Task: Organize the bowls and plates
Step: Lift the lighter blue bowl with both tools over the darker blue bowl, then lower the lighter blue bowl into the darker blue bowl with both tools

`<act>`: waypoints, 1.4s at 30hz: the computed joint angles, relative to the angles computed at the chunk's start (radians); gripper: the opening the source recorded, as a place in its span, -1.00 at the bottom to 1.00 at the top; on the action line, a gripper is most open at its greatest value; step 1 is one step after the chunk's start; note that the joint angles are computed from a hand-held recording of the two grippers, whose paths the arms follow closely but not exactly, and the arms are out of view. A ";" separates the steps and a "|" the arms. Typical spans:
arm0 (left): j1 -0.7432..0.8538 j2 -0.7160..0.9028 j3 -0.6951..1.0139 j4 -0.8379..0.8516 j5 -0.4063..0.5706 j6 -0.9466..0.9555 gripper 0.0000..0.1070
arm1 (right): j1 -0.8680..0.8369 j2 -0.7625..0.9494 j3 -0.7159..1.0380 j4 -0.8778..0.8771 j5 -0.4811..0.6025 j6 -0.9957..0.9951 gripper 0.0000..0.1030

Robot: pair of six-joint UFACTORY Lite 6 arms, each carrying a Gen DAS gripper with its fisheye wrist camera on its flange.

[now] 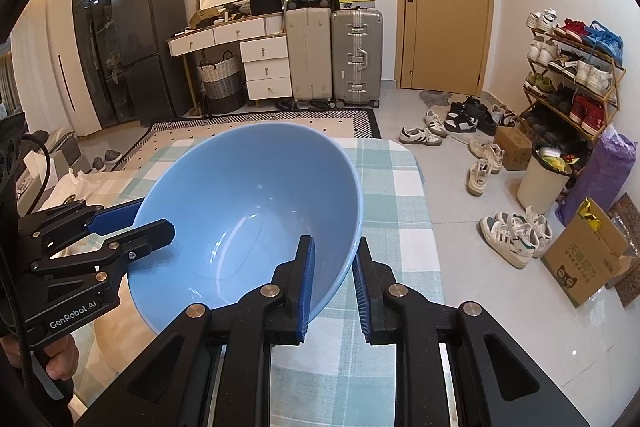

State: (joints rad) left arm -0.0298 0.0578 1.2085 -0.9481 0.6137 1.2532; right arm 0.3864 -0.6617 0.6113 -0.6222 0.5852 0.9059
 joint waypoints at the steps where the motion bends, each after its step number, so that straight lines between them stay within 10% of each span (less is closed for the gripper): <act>1: 0.005 -0.003 -0.001 0.001 -0.004 -0.001 -0.42 | 0.007 0.017 0.007 -0.008 -0.007 0.011 -0.63; 42: 0.034 0.406 0.216 -0.054 -0.193 0.081 -0.42 | 0.004 0.532 0.113 -0.271 -0.273 0.295 -0.61</act>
State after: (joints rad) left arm 0.0042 0.4637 1.4249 -1.0021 0.4208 1.3341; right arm 0.3907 -0.1297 0.7242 -0.8936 0.3124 1.2012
